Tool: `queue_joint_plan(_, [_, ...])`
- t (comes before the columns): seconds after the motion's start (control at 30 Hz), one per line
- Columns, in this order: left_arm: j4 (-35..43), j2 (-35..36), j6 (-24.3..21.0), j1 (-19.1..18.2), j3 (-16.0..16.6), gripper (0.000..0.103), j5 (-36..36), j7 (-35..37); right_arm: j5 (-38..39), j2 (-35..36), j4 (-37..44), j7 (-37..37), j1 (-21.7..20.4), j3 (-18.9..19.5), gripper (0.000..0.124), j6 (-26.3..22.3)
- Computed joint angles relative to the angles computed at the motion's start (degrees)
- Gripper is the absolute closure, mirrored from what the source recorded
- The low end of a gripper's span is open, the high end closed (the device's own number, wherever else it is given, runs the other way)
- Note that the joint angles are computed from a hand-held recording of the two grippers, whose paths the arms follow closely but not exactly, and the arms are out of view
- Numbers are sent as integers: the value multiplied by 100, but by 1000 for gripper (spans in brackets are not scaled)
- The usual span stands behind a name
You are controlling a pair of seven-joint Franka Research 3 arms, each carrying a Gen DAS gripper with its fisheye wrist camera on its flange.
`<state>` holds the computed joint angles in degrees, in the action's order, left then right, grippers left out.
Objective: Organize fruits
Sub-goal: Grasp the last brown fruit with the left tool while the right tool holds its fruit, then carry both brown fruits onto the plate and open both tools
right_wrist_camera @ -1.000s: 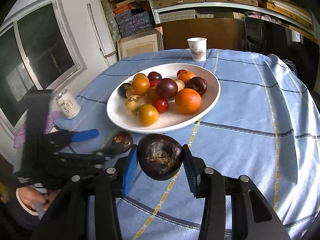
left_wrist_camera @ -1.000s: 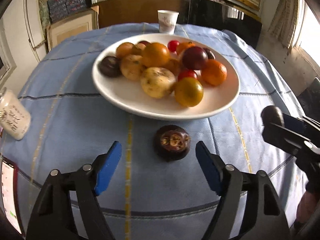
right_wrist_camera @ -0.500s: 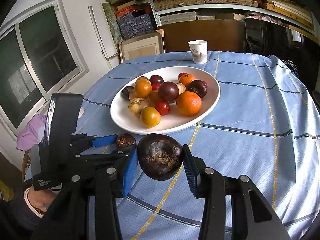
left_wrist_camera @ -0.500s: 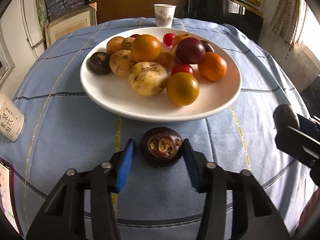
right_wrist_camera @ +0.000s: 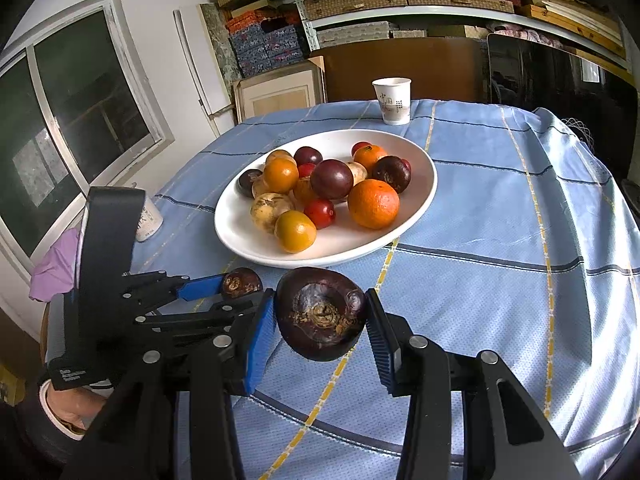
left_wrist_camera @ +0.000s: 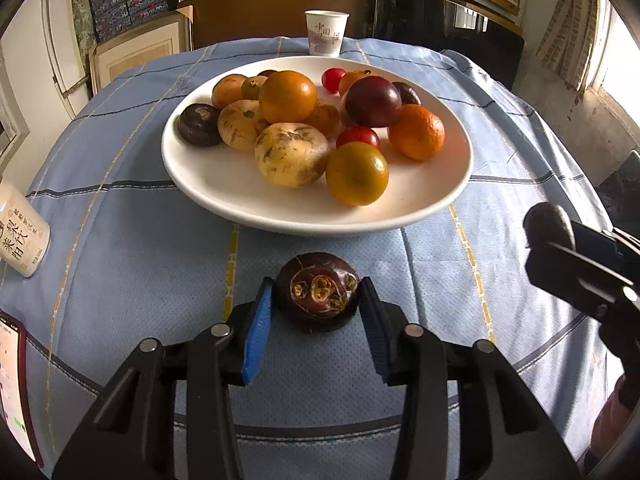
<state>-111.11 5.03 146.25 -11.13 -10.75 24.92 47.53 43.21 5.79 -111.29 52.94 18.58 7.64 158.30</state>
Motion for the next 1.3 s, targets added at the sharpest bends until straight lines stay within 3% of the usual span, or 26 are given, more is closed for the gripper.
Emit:
queue_joint_plan(0.4, [-430,-696,332,126,10,61,406,-384,182,-144,-1,-345,90,54,79,162])
queue_joint_plan(0.67, [152,-711,384,413,86,61,652,-195,-288,394,1107,-54,134,42,79,91])
queue_joint_plan(0.9, [1627,418,282,474,235,61,266,371,-1546,1731,2961,1435,240,-173,79,-251])
queue_joint_plan(1.03, [2517,1176,69,383,360,61,246,559,-2165,2590,4109,2244,255,-315,79,-793])
queue_joint_plan(1.3, [3282,1905,-225,256,494,61,-3,819,-2645,3469,5254,2666,191,-252,79,-1390])
